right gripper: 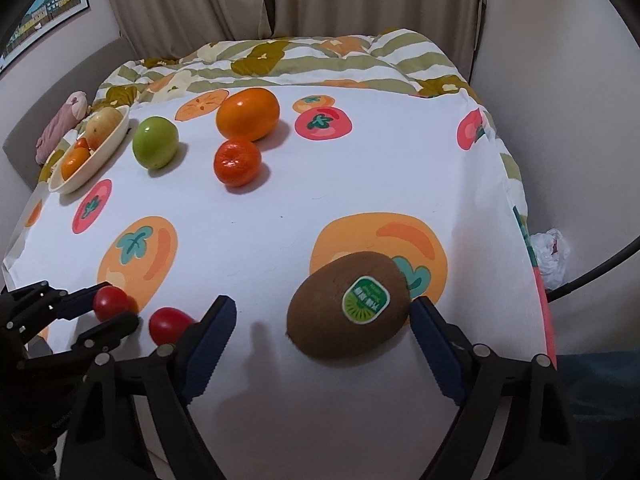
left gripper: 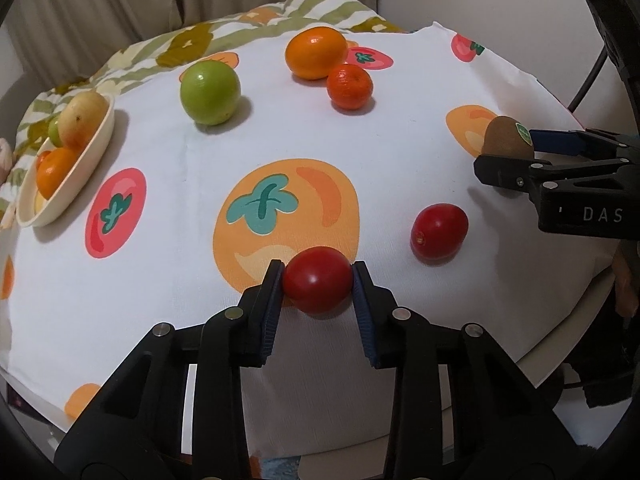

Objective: Organize fruits
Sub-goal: 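Grasp a red cherry tomato with the left gripper while the right grasps the kiwi, then lift the tomato and kiwi and carry both over the duck plate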

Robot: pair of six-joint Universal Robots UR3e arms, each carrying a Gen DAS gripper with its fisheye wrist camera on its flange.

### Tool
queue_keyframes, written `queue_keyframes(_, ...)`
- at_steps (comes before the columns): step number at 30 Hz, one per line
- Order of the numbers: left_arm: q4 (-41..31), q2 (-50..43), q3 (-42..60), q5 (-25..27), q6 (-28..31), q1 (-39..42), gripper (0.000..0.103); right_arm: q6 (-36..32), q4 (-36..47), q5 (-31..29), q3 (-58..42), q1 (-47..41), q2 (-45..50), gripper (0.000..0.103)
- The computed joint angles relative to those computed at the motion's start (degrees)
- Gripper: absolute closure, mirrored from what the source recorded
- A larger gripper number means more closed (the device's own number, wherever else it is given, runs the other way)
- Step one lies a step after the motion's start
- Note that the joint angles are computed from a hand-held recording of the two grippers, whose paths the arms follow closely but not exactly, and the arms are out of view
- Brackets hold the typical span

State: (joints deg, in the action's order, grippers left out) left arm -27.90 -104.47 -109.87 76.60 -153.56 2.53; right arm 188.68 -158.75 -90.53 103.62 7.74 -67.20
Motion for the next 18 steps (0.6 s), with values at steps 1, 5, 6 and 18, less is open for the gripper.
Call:
queue_keyframes(1, 0.0, 0.0, 0.0, 0.0, -0.1, 0.1, 0.065, -0.1, 0.0, -0.1, -0.2, 0.0, 0.2, 0.02)
queue_keyframes(5, 0.2, 0.0, 0.0, 0.4, -0.6, 0.3, 0.065, -0.3, 0.8, -1.2, -0.7, 0.2, 0.8, 0.025)
queue_keyframes(6, 0.3, -0.1, 0.0, 0.6, -0.7, 0.2, 0.065, -0.4, 1.2, -1.7, -1.0, 0.3, 1.1, 0.026)
queue_keyframes(18, 0.8, 0.0, 0.9, 0.4, -1.3, 1.4, 0.065, -0.8, 3.4, -4.0, -3.4, 1.0, 2.7, 0.044)
